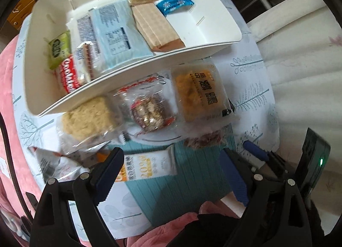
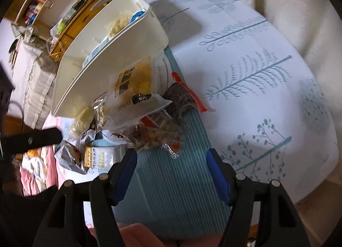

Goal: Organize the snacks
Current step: 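Grasp the clear bag of orange puffed snack with the left tool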

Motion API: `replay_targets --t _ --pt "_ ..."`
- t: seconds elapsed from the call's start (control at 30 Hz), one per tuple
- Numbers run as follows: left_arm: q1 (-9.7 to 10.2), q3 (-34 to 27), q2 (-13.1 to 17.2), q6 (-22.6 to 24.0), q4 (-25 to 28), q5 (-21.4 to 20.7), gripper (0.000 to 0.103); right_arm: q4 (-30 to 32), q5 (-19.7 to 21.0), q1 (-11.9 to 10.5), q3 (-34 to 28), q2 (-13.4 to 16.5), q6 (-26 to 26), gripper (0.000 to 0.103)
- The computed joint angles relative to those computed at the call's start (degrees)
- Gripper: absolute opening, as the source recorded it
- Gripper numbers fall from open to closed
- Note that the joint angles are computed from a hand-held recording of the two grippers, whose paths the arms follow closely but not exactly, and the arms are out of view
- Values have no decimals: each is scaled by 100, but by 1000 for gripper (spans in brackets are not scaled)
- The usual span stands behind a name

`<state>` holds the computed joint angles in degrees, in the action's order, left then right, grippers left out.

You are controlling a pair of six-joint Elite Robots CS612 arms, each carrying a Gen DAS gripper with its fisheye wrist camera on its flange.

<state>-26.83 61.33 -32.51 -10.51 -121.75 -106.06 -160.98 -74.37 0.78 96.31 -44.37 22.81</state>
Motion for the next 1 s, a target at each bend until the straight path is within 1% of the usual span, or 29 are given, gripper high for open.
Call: replay_targets --t 0.1,0.23,0.4,0.47,0.63,0.7,0.73,0.83,0.9,0.93,0.97,1.0 --pt "-57 -293 180 -37 245 12 90 -111 166 -10 -19 69 -342 67" --pt "-142 -718 436 -40 601 93 90 -258 157 20 -58 177 -787 67" --pt "-233 -1205 735 -92 1016 193 90 -575 407 -1 -68 294 -1128 67" --pt "-254 -1320 813 -150 1074 237 90 -616 448 -11 -95 336 -1235 67" --pt "-297 -1710 1058 -313 1286 256 90 -837 659 -94 -96 416 -1323 67" --pt "-303 -1782 1109 -383 1321 230 90 -858 793 -140 -112 447 -1322 64" --pt "-307 -1835 1145 -432 1345 205 90 -829 890 -167 -123 458 -1350 60" --pt "-317 -1996 1247 -545 1439 192 90 -684 1072 -209 -164 470 -1516 58" --pt "-334 -2097 1308 -593 1529 225 90 -554 1232 -239 -196 480 -1645 51" --pt "-343 -2161 1346 -634 1607 262 90 -452 1300 -253 -222 486 -1724 45" --pt "-345 -2202 1373 -682 1650 260 88 -403 1347 -260 -233 491 -1776 41" --pt "-347 -2233 1397 -731 1669 234 86 -337 1433 -277 -252 499 -1840 40"
